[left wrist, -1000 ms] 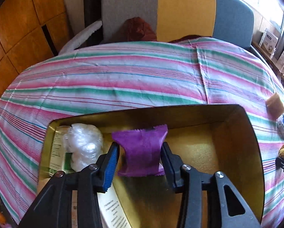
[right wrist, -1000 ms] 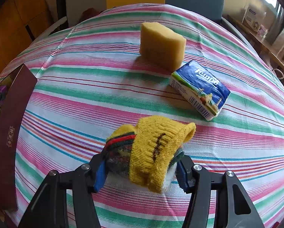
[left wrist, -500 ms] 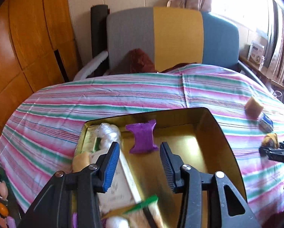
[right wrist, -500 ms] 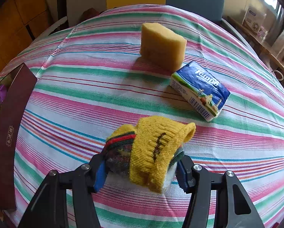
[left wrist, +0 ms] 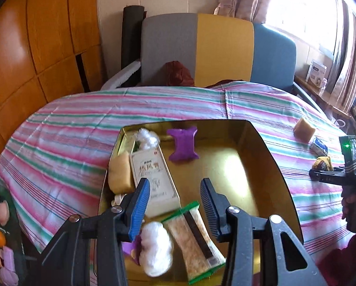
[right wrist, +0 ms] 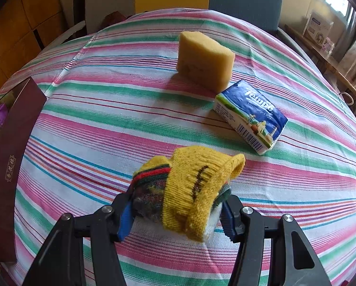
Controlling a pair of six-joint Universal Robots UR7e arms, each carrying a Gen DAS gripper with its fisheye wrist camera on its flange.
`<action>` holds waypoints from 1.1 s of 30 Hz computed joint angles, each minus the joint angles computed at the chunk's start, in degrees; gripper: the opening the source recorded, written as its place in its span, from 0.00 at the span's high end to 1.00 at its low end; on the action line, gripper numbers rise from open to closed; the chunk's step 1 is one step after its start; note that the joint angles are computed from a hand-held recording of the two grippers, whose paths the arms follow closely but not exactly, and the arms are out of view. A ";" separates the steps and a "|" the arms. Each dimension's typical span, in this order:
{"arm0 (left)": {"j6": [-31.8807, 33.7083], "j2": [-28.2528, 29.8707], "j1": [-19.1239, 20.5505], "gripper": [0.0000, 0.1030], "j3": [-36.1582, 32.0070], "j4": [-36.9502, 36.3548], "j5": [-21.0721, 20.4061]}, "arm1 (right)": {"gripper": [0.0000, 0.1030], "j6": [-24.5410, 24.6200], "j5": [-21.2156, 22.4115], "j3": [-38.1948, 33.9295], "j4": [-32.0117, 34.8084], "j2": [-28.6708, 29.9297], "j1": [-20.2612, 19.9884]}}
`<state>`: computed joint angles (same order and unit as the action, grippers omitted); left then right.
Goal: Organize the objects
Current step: 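Open the left tool to drop the purple packet into the tray, then carry the yellow knit item into the gold tray and open the right tool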
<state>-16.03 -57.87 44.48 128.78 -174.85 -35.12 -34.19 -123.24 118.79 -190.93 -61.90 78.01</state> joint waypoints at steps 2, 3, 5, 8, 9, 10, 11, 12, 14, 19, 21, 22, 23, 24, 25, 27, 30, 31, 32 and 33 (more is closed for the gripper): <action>-0.83 -0.93 0.21 0.57 0.77 0.75 -0.77 | 0.42 -0.11 -0.02 0.26 -0.44 0.03 0.08; -0.97 -1.25 0.19 0.57 1.20 0.63 -0.90 | 0.42 -0.27 0.01 0.34 -0.74 0.11 0.05; -1.95 -1.91 -0.18 0.57 2.08 1.37 0.24 | 0.42 -0.68 0.14 0.70 -1.04 -0.21 -0.09; -3.25 -3.12 -0.38 0.57 3.38 1.94 1.11 | 0.42 -0.95 0.20 0.39 -1.42 0.21 -0.08; -3.70 -3.58 -0.35 0.57 3.73 2.21 1.33 | 0.42 -1.06 0.20 0.39 -1.62 0.30 -0.08; -4.08 -3.95 -0.36 0.57 4.12 2.35 1.72 | 0.42 -1.11 0.25 0.36 -1.69 0.34 -0.09; -4.21 -4.29 -0.27 0.57 4.40 2.39 1.93 | 0.42 -1.06 0.31 0.33 -1.57 0.27 -0.11; -4.23 -4.59 -0.08 0.57 4.63 2.38 1.93 | 0.42 -0.99 0.31 0.37 -1.67 0.28 -0.11; -4.33 -5.16 0.26 0.57 5.14 2.25 1.98 | 0.42 -0.94 0.17 0.52 -2.12 0.40 -0.09; -4.74 -6.45 0.68 0.57 6.37 2.03 1.58 | 0.44 2.02 -2.10 -0.05 -1.15 0.78 0.78; -4.67 -6.89 0.95 0.57 6.80 1.80 1.26 | 0.52 3.80 -3.60 -0.16 -0.51 0.94 1.60; -4.66 -7.02 1.07 0.57 6.93 1.65 1.09 | 0.54 4.64 -4.41 -0.23 -0.15 1.04 2.04; -4.67 -7.23 1.15 0.57 7.13 1.53 0.86 | 0.56 5.22 -5.26 -0.20 -0.12 1.18 2.48; -4.59 -7.38 1.25 0.57 7.30 1.34 0.66 | 0.57 5.68 -5.94 0.01 -0.40 1.25 2.94; -4.50 -7.50 1.33 0.57 7.46 1.05 0.49 | 0.57 6.16 -6.33 0.28 -0.68 1.20 3.33; -4.35 -7.77 1.42 0.57 7.85 0.48 0.33 | 0.58 7.07 -6.74 1.03 -1.70 0.84 4.19; -4.29 -8.08 1.56 0.57 8.23 0.03 0.22 | 0.58 7.33 -5.92 2.38 -2.88 -0.44 5.50; -4.21 -8.20 1.62 0.57 8.40 -0.16 0.20 | 0.58 7.40 -5.67 2.83 -2.88 -0.92 6.10; -4.27 -8.32 1.66 0.57 8.56 -0.28 0.24 | 0.58 7.22 -5.29 3.31 -3.09 -1.37 6.75; -4.38 -8.48 1.69 0.57 8.73 -0.31 0.26 | 0.58 6.80 -4.72 3.68 -3.14 -1.89 7.48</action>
<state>-20.41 -66.35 46.17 137.51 -175.16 -34.86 -27.39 -127.96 122.47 -194.07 -63.79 85.48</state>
